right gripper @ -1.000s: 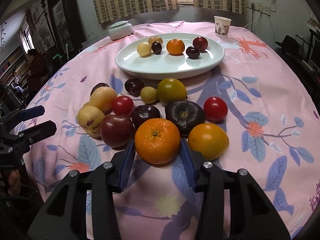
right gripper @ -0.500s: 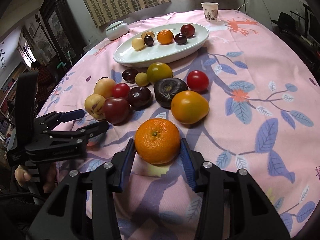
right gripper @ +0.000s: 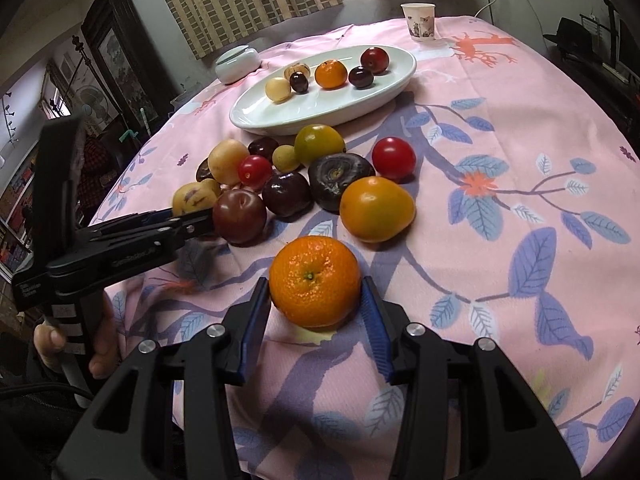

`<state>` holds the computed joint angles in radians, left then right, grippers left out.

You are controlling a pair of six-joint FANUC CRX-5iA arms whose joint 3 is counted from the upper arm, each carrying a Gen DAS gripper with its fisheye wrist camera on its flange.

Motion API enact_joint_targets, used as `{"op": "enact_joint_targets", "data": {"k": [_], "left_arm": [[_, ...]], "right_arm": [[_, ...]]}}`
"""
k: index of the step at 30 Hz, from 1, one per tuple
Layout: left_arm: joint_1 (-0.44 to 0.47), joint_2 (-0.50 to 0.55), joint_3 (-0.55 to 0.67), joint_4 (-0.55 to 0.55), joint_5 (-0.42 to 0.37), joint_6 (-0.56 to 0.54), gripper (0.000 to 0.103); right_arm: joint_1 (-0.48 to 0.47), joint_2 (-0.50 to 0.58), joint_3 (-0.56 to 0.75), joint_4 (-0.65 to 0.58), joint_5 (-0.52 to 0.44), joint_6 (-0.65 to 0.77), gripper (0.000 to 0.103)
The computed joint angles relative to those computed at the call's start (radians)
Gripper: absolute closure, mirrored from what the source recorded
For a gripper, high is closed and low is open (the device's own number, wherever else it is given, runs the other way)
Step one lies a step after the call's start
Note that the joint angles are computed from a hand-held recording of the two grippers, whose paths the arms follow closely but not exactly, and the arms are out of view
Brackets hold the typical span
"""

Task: Organize fruits
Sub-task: 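Grasp the orange with the right tool while the left tool grasps the large yellow pear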

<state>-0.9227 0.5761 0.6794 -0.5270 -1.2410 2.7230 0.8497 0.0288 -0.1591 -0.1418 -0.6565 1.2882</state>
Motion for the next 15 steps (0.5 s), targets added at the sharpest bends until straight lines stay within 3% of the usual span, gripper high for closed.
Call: {"op": "enact_joint_targets", "data": {"k": [15], "left_arm": [[-0.036,-0.070,-0.060,-0.057,0.010,0.031,0.058]], "right_arm": [[0.035,-0.008,-0.002,0.069,0.027,-0.048,0.060]]}}
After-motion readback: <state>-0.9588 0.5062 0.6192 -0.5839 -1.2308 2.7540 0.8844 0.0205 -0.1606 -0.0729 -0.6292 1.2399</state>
